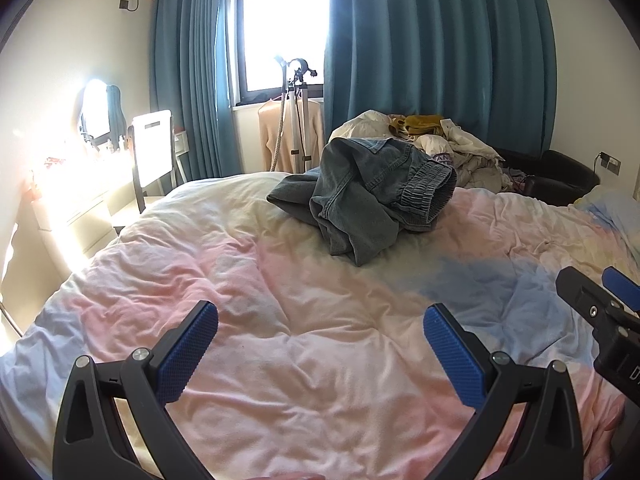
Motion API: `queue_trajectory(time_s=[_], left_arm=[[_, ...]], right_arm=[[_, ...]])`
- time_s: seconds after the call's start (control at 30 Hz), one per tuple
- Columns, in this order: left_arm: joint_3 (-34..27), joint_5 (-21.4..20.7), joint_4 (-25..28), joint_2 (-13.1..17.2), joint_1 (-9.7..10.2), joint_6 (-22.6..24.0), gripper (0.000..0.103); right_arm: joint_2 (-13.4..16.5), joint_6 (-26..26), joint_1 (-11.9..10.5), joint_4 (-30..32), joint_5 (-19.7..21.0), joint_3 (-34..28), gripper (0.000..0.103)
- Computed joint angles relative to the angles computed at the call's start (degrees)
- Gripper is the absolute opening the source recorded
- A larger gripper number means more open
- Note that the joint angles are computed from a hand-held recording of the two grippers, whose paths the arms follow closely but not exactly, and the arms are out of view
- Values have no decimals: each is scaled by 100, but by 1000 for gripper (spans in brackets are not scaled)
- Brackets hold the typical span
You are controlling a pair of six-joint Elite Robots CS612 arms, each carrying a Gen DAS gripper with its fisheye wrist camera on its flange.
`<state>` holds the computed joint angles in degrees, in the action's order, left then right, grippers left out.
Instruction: Fold clothes
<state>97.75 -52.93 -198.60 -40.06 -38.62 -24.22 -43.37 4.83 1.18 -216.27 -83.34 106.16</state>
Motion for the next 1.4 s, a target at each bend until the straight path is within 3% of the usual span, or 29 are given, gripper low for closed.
queue_trajectory(time_s=[1.4], left_arm=[[63,-231,-384,2,13,138,103]], right_arm=[[-12,-11,16,30,-92,23,95]])
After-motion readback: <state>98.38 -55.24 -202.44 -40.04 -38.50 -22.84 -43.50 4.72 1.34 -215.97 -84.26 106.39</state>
